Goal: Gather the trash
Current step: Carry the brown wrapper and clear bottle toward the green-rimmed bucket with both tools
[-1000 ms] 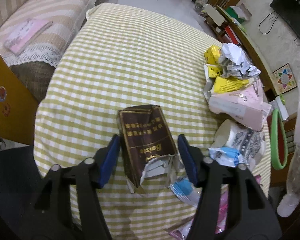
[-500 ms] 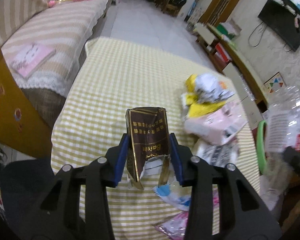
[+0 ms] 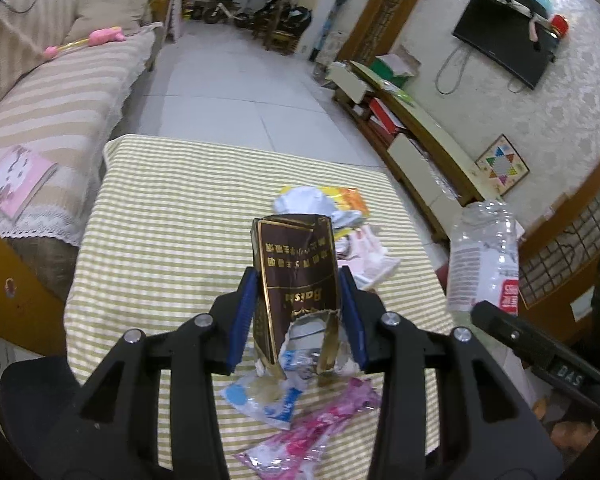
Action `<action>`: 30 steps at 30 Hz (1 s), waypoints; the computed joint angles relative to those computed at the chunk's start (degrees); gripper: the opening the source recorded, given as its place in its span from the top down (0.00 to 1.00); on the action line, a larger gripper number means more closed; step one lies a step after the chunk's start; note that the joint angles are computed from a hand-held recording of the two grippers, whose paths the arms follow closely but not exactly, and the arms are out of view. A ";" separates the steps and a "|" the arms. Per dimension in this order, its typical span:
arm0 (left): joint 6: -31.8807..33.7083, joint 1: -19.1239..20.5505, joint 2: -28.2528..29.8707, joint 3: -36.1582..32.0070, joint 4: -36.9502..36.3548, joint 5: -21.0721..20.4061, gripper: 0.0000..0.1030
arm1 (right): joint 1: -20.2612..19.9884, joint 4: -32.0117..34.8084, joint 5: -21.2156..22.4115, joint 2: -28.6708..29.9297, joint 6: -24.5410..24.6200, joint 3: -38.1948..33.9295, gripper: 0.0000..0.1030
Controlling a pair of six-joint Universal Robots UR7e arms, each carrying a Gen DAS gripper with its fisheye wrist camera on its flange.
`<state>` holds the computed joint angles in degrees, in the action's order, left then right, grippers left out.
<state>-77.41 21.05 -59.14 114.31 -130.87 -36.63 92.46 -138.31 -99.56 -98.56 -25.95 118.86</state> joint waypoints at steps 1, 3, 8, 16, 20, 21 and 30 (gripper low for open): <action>0.77 0.05 0.26 -0.09 -0.76 -0.23 0.62 | -0.21 -0.05 -0.04 -0.20 0.02 0.00 0.47; 2.15 0.20 0.91 -0.47 -2.01 -0.62 0.62 | -0.60 -0.05 -0.04 -0.47 0.08 -0.08 0.47; 5.13 0.33 2.19 -1.36 -4.23 -1.51 0.62 | -1.59 -0.30 0.15 -1.09 0.40 -0.25 0.47; 7.79 -0.01 3.82 -2.84 -5.45 -1.83 0.62 | -2.78 -0.59 0.29 -1.68 0.83 -0.88 0.47; 9.03 0.25 4.70 -3.71 -6.06 -2.31 0.62 | -3.63 -1.25 0.60 -2.16 1.10 -1.01 0.47; 9.56 0.45 4.93 -3.83 -6.45 -2.33 0.62 | -3.91 -1.34 0.70 -2.28 1.22 -1.04 0.47; 14.93 1.22 8.65 -7.68 -9.02 -3.48 0.61 | -6.08 -0.93 1.27 -3.21 1.82 -2.04 0.47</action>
